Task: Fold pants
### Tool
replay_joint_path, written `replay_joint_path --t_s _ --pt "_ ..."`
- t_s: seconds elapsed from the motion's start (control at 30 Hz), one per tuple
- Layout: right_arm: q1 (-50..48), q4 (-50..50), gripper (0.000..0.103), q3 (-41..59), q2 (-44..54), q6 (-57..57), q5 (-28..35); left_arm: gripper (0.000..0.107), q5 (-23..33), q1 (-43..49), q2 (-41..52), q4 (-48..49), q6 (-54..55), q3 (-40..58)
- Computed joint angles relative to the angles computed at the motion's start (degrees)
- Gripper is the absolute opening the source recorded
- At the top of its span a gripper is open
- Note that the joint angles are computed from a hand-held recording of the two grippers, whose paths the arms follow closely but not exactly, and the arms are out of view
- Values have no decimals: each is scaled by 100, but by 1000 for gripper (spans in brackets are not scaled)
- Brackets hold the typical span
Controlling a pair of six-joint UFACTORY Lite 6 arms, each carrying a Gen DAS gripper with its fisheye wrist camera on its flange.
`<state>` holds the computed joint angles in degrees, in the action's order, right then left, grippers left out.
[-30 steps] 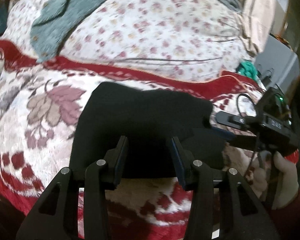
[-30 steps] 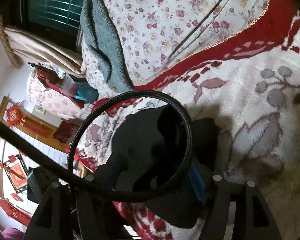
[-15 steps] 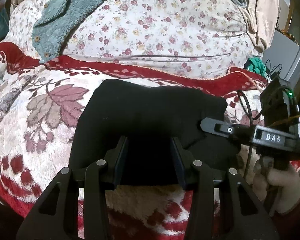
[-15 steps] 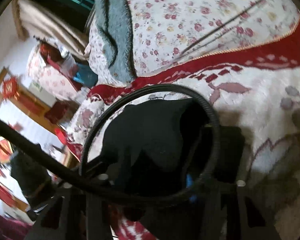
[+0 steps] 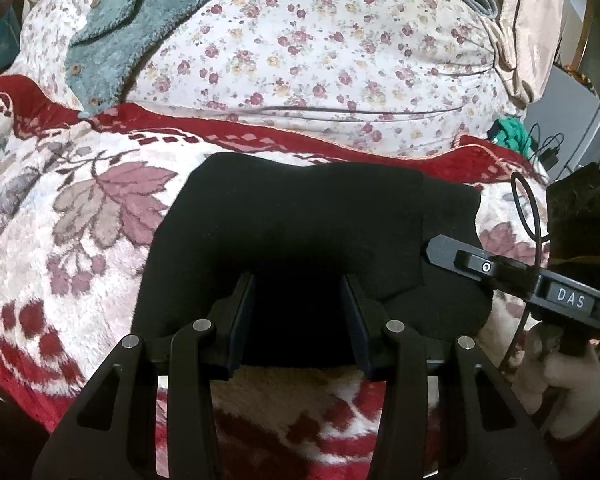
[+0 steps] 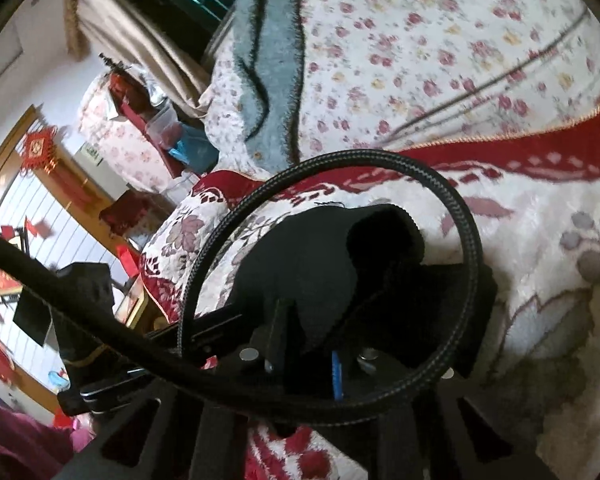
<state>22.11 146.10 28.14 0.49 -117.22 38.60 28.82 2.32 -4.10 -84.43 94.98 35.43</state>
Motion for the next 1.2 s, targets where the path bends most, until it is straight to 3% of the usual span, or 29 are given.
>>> replay_joint_path --t_s 0.33,0.57,0.63,0.77,0.87,0.97,1.03,1.2 --pt "-199 -243 13 -424 -762 301 -307 43 -7 -403 -364 130 -258 -72" --pt "-527 -680 15 -336 -260 713 -259 43 -296 -667 135 -439 366 -26" --pt "-609 -606 17 -402 -142 771 52 43 -268 -650 95 -643 631 -107" --pt "-680 -502 52 -256 44 698 297 43 130 -483 167 -495 517 -78" --pt "-830 -698 53 24 313 815 398 45 483 -331 191 -258 328 -38" --pt "-1214 -1183 53 289 763 1230 942 47 865 -141 147 -22 230 -59" --pt "-1287 -1311 53 396 910 1407 1128 61 1188 12 179 170 191 -42" --pt "-1292 -1163 53 474 1148 1181 1531 61 1510 273 88 526 -40 -90"
